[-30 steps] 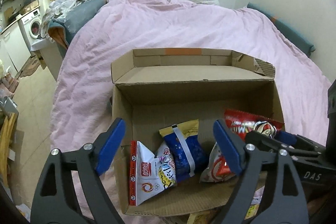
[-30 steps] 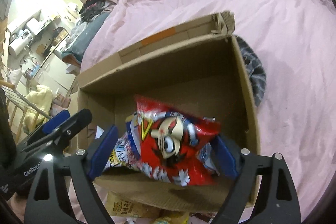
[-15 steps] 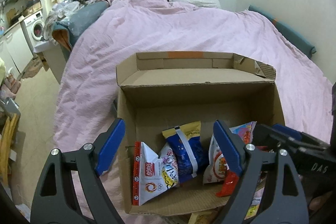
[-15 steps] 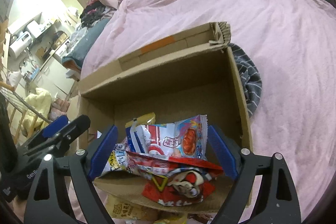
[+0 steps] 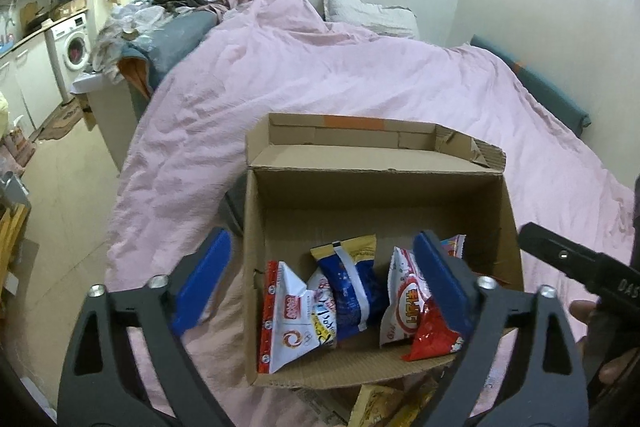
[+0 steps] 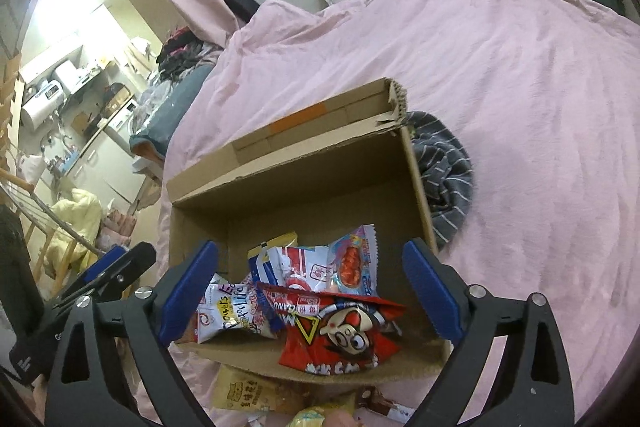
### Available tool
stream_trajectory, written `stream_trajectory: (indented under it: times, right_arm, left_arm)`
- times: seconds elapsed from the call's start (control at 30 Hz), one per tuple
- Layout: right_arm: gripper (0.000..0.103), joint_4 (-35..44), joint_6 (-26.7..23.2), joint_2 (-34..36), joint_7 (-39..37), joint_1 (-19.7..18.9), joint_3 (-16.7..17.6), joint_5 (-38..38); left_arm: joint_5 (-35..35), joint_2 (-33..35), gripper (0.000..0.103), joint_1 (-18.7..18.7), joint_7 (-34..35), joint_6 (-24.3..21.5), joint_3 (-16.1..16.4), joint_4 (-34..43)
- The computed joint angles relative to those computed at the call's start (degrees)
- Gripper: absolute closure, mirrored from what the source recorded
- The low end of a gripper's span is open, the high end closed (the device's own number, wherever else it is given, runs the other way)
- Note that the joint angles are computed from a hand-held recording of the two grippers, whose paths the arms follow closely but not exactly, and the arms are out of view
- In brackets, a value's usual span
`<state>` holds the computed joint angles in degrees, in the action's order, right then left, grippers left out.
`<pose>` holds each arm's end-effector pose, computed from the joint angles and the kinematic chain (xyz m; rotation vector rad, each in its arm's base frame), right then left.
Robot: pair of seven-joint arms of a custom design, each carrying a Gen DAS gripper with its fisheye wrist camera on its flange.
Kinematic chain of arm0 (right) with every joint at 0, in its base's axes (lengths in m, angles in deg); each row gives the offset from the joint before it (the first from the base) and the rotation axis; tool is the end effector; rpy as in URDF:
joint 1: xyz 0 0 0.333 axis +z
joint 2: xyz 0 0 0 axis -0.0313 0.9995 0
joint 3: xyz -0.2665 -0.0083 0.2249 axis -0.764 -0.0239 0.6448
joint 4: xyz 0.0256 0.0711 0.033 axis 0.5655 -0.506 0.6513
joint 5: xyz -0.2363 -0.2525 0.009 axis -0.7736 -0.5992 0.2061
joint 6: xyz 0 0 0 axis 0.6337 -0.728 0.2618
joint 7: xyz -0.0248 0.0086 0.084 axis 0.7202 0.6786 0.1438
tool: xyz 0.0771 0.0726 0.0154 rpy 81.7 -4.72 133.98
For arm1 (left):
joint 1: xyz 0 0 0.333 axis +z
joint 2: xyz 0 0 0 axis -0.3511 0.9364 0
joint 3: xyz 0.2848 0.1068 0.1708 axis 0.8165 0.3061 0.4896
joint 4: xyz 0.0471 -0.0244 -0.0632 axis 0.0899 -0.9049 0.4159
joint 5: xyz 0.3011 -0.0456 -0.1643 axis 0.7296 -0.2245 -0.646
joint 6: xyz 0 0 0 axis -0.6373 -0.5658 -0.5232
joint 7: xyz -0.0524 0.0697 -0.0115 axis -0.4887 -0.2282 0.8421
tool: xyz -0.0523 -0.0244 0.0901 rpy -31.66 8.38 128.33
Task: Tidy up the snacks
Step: 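Lift both tools out of the box toward the remaining snacks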
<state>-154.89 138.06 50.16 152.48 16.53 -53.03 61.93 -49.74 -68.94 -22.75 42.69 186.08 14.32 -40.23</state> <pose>0.5239 0.2023 0.6091 -1.6350 1.5541 -0.1316 0.4861 -0.1676 0.6328 -1.8755 1.5953 -0.8281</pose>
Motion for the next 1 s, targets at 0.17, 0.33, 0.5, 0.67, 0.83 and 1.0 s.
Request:
stream_trajectory:
  times: [0.17, 0.33, 0.5, 0.67, 0.83, 1.0]
  right_arm:
    - [0.005, -1.8, 0.47, -1.96, 1.51, 0.28, -0.29, -1.87]
    - [0.0, -4.0, 1.31, -3.7, 3.06, 1.26, -0.83, -3.82]
    - [0.0, -6.45, 0.97, -5.8, 3.87, 2.53, -1.56, -4.66]
    - [0.0, -9.56, 1.35, -8.66, 5.31, 3.77, -2.51, -6.16]
    - [0.0, -12.43, 0.51, -11.54, 6.05, 5.3, -3.97, -6.23]
    - [0.0, -15.43, 0.2, -14.18, 8.27, 6.0, -4.85, -8.19]
  left_arm:
    - [0.08, -2.4, 0.008, 0.44, -0.93, -0.92, -0.31, -1.55]
    - [0.57, -5.5, 0.008, 1.65, -0.97, -1.08, -1.45, -4.25]
    - [-4.61, -9.02, 0.008, 1.77, 2.9, 1.28, -0.82, -8.12]
    - [-9.16, -12.77, 0.0, 4.45, 3.12, 2.21, -2.81, -11.37]
    - [-11.72, -14.69, 0.0, 4.26, 5.87, 0.06, -3.7, -12.65]
    - [-13.52, -17.18, 0.0, 4.17, 7.17, -2.63, -4.53, -14.68]
